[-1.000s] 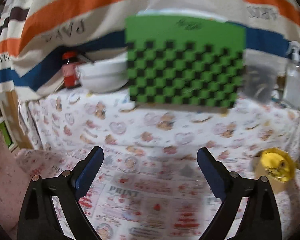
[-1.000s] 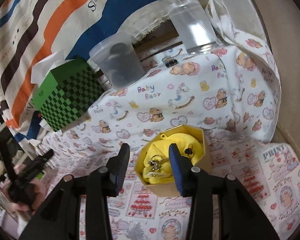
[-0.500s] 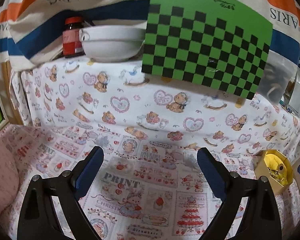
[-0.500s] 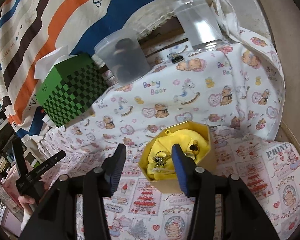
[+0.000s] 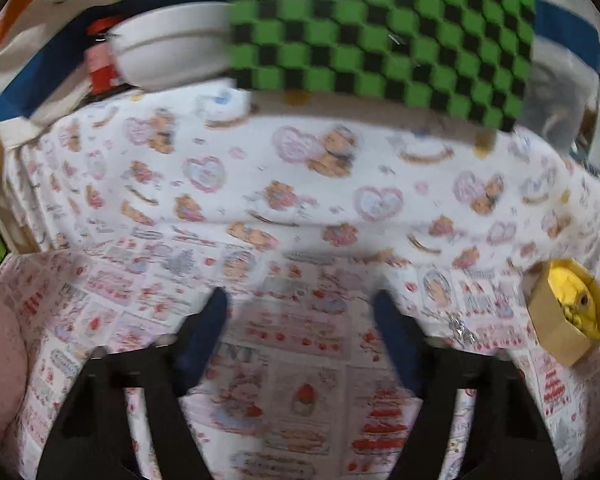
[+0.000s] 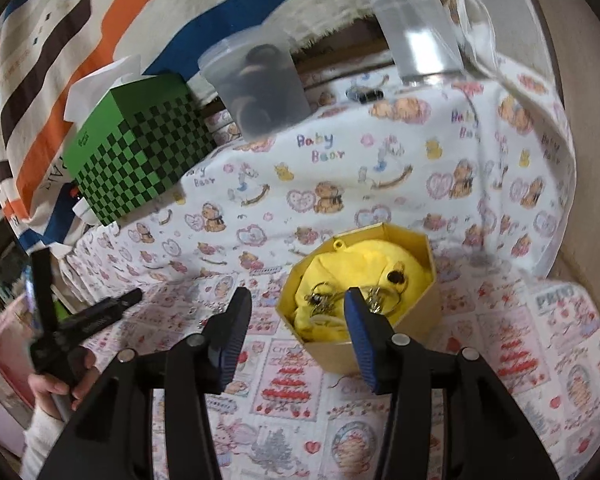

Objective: Organize jewelry
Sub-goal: 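Lower the left gripper onto a small silver ring on the cloth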

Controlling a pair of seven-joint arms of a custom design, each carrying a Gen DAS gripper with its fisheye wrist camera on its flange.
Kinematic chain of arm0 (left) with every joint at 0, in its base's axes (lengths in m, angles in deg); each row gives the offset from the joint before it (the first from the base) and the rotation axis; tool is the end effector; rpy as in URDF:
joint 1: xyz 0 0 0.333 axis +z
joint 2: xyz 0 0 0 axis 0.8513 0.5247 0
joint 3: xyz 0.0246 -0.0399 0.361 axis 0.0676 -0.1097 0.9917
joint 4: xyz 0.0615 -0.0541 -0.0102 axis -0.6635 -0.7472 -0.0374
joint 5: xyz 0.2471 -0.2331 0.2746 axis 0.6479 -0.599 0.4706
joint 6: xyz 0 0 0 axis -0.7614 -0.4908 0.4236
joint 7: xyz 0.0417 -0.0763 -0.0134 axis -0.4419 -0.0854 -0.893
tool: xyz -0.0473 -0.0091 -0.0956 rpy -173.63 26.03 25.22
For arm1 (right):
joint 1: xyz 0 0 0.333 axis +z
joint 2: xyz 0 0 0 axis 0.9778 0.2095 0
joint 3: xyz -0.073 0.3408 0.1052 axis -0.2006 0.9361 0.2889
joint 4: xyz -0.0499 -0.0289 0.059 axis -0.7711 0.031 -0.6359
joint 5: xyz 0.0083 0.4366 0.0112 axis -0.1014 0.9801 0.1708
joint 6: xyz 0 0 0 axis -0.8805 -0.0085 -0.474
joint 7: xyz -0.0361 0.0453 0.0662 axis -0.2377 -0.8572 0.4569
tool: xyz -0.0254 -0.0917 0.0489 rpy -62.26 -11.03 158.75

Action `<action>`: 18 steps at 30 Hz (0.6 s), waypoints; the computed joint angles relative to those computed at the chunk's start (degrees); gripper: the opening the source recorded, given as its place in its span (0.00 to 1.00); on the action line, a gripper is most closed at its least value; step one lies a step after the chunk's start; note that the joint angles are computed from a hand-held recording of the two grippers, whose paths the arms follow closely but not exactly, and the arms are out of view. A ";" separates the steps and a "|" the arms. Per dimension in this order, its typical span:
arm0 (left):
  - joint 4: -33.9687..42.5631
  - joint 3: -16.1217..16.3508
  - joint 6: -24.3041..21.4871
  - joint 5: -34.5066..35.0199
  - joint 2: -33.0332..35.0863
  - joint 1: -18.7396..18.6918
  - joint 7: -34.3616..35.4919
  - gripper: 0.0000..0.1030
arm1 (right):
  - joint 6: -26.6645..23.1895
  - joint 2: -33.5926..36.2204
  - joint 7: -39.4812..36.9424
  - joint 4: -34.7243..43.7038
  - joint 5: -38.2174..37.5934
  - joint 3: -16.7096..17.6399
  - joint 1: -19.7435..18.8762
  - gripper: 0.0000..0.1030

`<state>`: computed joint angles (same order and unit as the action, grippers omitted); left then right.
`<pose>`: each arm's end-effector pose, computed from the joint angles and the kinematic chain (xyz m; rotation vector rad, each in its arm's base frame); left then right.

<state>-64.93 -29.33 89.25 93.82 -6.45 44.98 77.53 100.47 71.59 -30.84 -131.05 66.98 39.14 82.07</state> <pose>0.5580 -0.2639 0.4749 -2.0037 1.2283 -0.6080 0.6044 0.0120 0.4858 -1.7188 1.2193 -0.2035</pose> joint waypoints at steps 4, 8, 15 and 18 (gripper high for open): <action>-0.08 1.10 11.29 -4.91 1.18 1.46 3.50 0.45 | 2.44 -0.49 -1.60 -0.67 0.55 0.41 0.56 0.44; 0.98 1.33 16.64 -9.79 3.39 1.91 9.65 0.40 | 2.29 -0.35 -1.21 -0.68 -0.30 0.38 0.85 0.44; 2.40 1.85 17.10 -16.40 6.05 1.01 15.49 0.25 | 2.73 -0.31 -1.40 -0.77 -0.96 0.45 1.04 0.44; 2.97 1.96 16.43 -15.48 6.42 0.44 15.58 0.18 | 3.50 -0.51 -2.38 -1.03 -0.51 0.57 1.26 0.44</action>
